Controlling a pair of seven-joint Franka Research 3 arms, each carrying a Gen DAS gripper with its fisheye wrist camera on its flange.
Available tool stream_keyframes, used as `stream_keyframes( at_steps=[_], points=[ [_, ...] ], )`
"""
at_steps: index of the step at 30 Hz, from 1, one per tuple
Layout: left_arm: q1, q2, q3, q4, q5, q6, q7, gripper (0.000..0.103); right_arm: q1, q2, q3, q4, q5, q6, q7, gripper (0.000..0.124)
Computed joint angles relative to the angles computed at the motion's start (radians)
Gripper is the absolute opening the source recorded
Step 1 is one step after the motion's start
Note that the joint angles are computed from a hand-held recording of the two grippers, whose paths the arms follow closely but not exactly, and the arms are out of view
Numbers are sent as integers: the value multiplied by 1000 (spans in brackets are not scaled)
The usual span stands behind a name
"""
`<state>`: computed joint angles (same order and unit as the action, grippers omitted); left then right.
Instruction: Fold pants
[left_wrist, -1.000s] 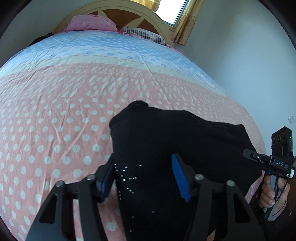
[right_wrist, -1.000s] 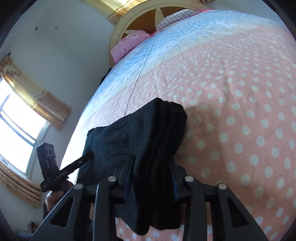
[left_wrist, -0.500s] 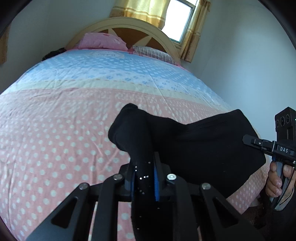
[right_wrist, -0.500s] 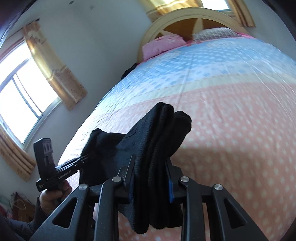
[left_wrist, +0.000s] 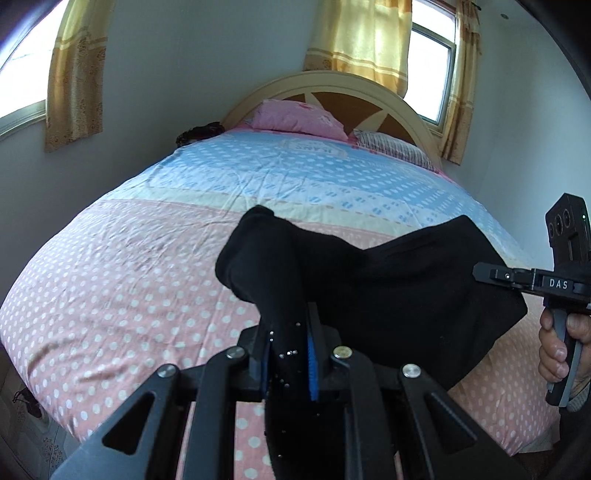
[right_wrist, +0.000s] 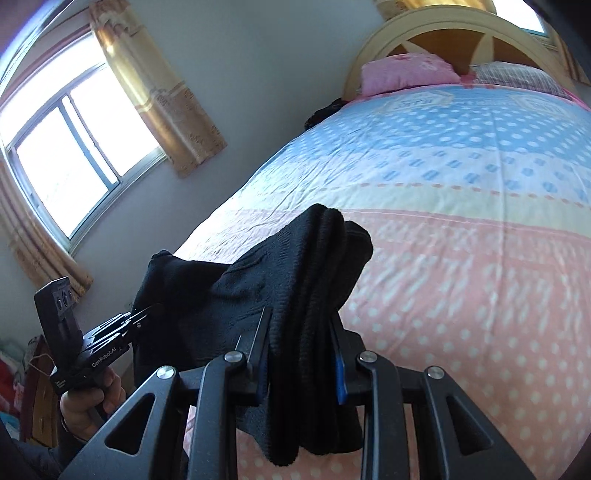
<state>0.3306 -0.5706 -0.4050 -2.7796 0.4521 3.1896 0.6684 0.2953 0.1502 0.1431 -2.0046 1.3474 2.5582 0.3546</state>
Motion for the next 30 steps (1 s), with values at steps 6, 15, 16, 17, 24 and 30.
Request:
stream_keyframes(
  at_steps=[6, 15, 16, 17, 24, 30],
  points=[
    [58, 6, -7, -23, -12, 38, -2, 16, 12, 95, 20, 99, -47, 2, 54, 27],
    [188, 91, -113, -3, -22, 5, 11, 30, -4, 277, 54, 240, -240, 15, 272, 29],
    [215, 85, -140, -4, -11, -7, -7, 34, -9, 291, 57, 251, -254, 21, 294, 31],
    [247, 82, -171, -4, 7, -12, -25, 42, -16, 301, 63, 258, -259, 26, 306, 34],
    [315, 40, -216, -23, 81, -57, -151, 87, -75, 285, 109, 224, -187, 93, 259, 53],
    [253, -15, -147, -62, 121, -124, -222, 94, -61, 194, 96, 116, -112, 232, 201, 54]
  ],
)
